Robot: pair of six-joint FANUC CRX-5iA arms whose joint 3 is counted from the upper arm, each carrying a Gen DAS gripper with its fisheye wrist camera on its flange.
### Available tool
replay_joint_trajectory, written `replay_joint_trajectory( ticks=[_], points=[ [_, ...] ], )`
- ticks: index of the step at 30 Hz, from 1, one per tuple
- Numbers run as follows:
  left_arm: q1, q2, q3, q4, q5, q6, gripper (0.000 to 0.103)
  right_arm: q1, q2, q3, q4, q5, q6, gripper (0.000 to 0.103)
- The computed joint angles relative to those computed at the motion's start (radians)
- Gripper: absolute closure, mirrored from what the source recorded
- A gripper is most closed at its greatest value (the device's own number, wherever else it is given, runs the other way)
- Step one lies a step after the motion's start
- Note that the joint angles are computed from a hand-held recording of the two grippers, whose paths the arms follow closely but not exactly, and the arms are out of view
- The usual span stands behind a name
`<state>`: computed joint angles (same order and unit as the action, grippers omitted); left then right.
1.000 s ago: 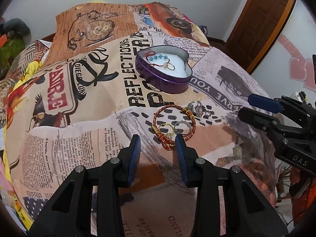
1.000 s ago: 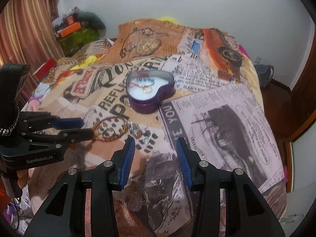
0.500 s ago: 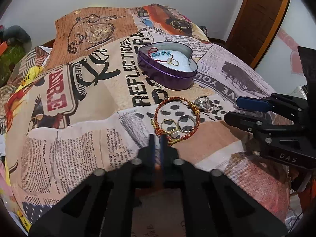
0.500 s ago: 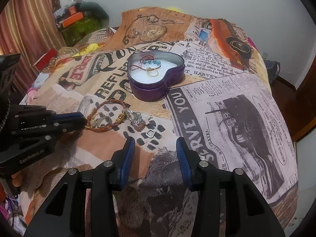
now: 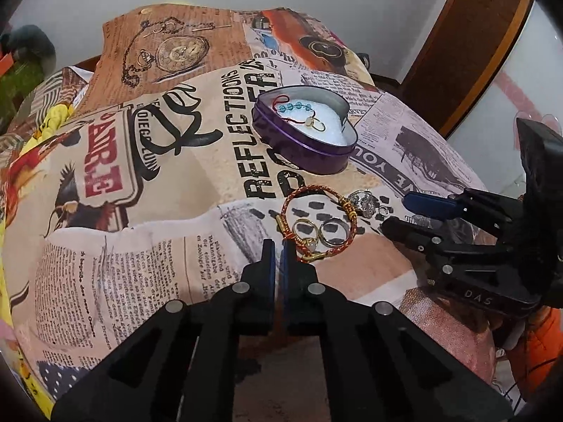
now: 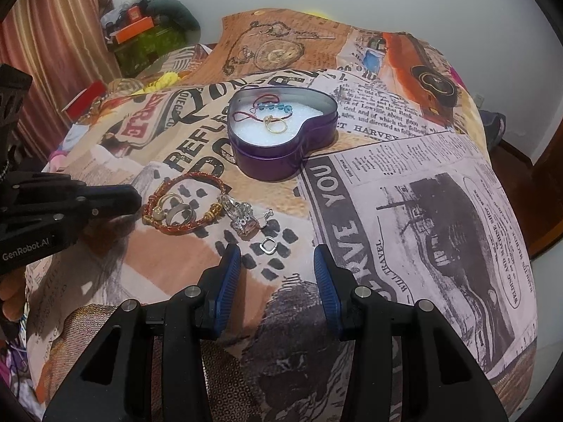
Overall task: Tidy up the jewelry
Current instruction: 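Grasp the gold-and-red bracelet with the left tool while the right tool grasps a small silver ring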
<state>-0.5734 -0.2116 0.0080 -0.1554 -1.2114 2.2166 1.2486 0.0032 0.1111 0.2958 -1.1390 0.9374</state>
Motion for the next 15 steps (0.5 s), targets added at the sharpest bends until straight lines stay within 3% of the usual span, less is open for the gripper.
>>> replay_joint_trajectory(
  ticks=[10,15],
  points=[
    [0.006,0.032,0.018,0.018,0.005,0.013,0.097,-0.008,0.003,-0.005,-0.002,0.022,0.028,0.064],
    [0.015,0.032,0.014,0.032,0.017,0.009,0.086,-0.009,0.014,-0.001,0.001,0.033,0.052,0.075]
  ],
)
